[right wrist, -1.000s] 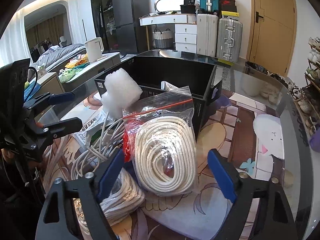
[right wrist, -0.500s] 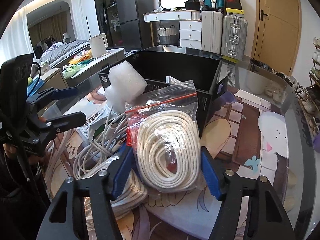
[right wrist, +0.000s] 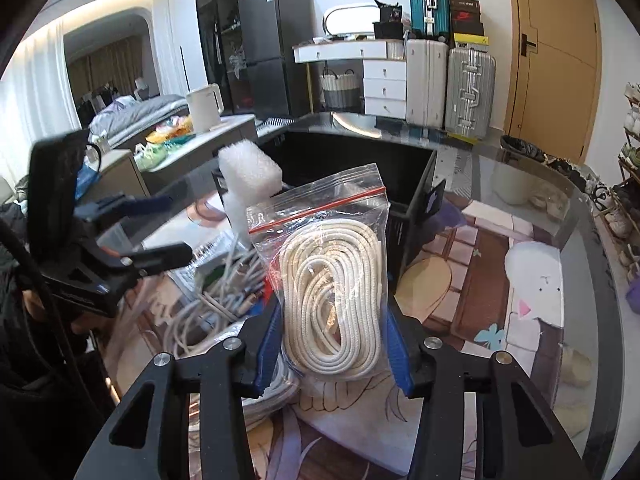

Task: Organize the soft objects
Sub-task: 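Grasp the clear bag of white rope with the right tool and lift, then grasp the white printed packet with the left tool while the right tool holds the rope bag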

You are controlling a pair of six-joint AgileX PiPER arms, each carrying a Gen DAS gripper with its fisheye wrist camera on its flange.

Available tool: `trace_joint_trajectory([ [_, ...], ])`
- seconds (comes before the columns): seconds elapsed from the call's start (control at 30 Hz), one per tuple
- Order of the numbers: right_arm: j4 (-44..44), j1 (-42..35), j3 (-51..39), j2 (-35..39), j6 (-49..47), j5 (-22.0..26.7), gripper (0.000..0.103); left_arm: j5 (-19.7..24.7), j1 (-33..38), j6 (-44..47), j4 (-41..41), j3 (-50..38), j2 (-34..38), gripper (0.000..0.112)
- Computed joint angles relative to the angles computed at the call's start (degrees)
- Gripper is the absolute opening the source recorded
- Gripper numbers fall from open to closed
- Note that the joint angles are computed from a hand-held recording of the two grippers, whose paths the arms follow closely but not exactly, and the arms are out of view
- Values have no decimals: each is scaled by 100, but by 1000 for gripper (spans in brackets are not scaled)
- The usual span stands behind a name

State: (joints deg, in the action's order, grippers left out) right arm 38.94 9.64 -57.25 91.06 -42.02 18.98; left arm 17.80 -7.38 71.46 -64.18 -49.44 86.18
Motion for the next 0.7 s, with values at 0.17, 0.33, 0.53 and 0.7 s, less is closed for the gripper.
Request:
trace_joint_trajectory([
  [0.17, 276, -16, 82, -237, -265, -36, 47, -51, -96, -1036, 997, -149, 89, 103],
  [0.33, 396, -23, 133, -398, -385, -37, 47, 162, -91, -1843, 1775, -339, 206, 103],
  [0.53, 521, -104, 207, -568, -467, -24, 47, 442, -121, -2992, 2822, -616, 397, 103],
  [0.7, 492, -117, 237, -643, -421, 4, 47, 611, -276, -3999, 3877, -810, 518, 102],
])
